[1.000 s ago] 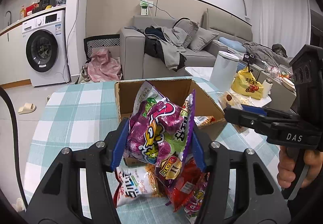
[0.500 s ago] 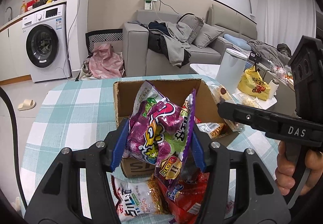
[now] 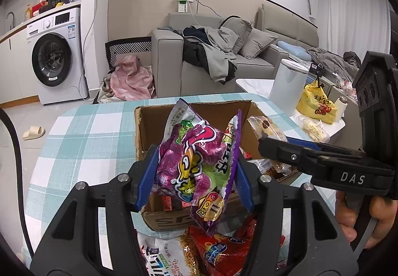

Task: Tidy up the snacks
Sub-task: 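Open both grippers to drop the packs into the box, then withdraw both grippers toward the remaining snacks beside the box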

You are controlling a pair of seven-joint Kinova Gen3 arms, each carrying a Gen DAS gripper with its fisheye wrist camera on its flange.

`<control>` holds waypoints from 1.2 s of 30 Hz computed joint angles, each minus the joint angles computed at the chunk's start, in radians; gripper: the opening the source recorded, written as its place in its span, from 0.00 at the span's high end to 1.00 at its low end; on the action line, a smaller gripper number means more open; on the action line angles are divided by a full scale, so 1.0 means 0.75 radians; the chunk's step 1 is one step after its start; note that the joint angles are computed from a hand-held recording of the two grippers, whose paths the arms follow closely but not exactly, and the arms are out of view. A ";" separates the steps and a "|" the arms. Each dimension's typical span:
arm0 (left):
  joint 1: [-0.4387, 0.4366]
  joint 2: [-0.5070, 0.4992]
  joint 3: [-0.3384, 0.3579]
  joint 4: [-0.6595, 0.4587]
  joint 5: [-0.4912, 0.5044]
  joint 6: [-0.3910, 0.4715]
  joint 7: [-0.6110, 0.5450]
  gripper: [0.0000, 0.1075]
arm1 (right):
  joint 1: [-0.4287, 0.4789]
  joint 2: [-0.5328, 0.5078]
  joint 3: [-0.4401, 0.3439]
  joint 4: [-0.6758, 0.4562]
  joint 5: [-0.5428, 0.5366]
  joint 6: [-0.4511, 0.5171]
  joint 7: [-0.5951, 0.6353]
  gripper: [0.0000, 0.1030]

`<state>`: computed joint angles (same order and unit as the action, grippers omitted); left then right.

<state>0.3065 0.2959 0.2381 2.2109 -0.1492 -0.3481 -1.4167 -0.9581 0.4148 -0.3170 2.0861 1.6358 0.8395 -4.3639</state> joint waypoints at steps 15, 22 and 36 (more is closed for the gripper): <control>0.017 0.089 0.005 -0.080 0.007 0.071 -0.006 0.50 | -0.005 0.015 0.016 -0.029 -0.032 0.002 0.035 0.39; -0.025 0.082 0.027 -0.069 0.006 0.091 -0.009 0.37 | -0.059 0.027 0.026 -0.057 -0.085 0.054 0.141 0.23; -0.120 -0.102 0.049 0.152 -0.130 0.002 0.086 0.05 | -0.186 -0.025 0.000 -0.003 -0.214 0.152 0.225 0.00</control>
